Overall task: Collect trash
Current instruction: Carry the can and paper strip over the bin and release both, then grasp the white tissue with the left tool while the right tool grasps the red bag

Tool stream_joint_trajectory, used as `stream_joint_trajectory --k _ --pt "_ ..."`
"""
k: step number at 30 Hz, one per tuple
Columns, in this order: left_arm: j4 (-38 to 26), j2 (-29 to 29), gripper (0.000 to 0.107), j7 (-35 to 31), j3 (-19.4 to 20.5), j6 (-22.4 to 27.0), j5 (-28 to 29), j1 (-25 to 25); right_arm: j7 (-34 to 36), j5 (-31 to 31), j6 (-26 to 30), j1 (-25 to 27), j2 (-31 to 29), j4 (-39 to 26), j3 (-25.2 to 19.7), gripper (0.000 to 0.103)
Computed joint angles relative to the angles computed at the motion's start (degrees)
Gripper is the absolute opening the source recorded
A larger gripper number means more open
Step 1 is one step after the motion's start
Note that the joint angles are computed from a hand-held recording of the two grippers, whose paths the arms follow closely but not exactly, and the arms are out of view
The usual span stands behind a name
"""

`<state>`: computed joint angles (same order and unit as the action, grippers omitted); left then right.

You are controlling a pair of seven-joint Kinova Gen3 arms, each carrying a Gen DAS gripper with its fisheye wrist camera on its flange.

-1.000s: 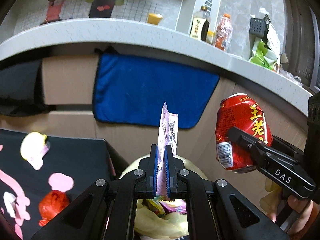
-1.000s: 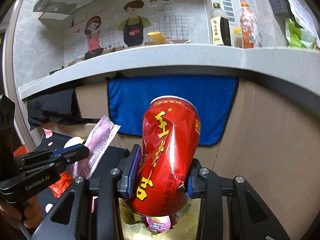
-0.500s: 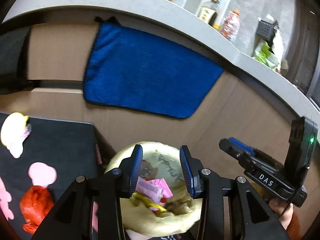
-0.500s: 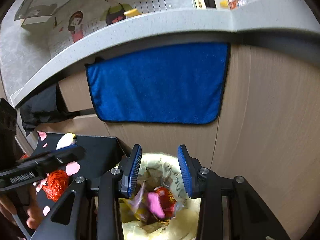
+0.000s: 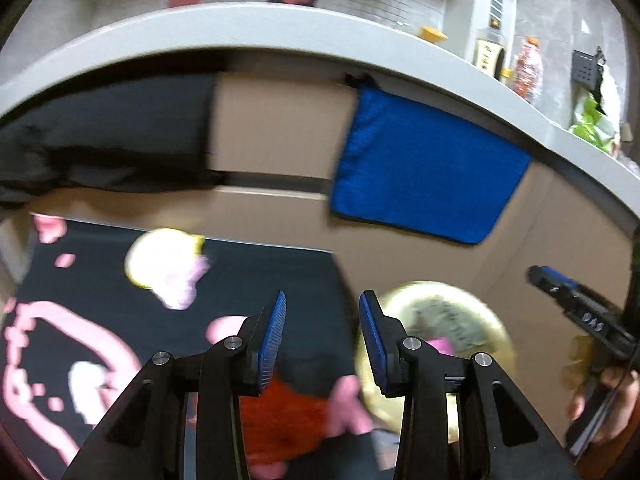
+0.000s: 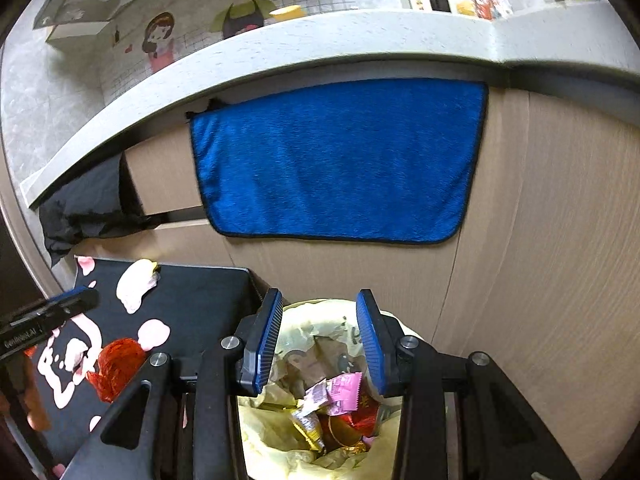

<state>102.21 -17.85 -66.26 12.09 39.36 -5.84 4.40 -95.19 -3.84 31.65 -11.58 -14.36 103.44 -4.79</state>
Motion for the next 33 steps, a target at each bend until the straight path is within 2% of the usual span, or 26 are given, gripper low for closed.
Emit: stream_joint_trajectory --k 2,4,8,10,15,17,22,24,27,33 --pt "0.94 -2.72 0.040 -1.01 -1.87 1.39 -0.38 -0.63 -1.35 1.08 -0.32 0.27 -0.73 0.27 -1.69 0.036" --pt "1.89 -5.59 0.040 -2.90 -4.24 2.71 -0.19 -1.18 -1.24 -0.03 -0.78 -1.06 -1.61 0.68 -1.52 0.037" --pt "3.16 -10.37 0.040 -6.49 -7.74 5.53 0.07 -3.40 2.86 -7.53 0.44 -7.18 -2.33 0.43 2.47 0.036" --pt "3.83 -12.83 0.040 -8.47 -10.08 7.23 0.19 -4.78 3.05 -8.55 1.29 -7.75 -2.35 -0.01 1.23 0.036" --pt "5.55 -16.99 0.040 -13.10 -16.64 9.97 2.25 -6.91 -2.87 -3.21 2.45 -6.18 -1.46 -1.94 -7.49 0.037" --pt "6.77 -18.14 0.040 -15.46 -19.51 10.52 3.15 -7.00 -5.62 -0.61 2.54 -6.15 -0.84 -2.62 -10.20 0.043" --pt "10.45 -17.02 0.040 -21.02 -27.51 10.81 8.41 -5.09 -6.28 0.69 2.05 -10.41 1.63 -3.86 -11.18 0.044" --pt "11.59 -15.37 0.040 -22.12 -29.15 10.52 10.93 -5.23 -7.60 2.45 2.28 -10.89 2.45 -4.14 -12.30 0.044" --pt "13.93 -12.43 0.040 -23.57 -29.34 8.11 14.15 -5.99 -9.57 5.98 2.24 -11.51 3.25 -3.88 -13.83 0.044" --pt "16.77 -5.70 0.040 -20.65 -22.77 0.82 14.16 -12.31 -13.25 13.20 3.41 -12.64 4.73 -3.76 -15.37 0.044"
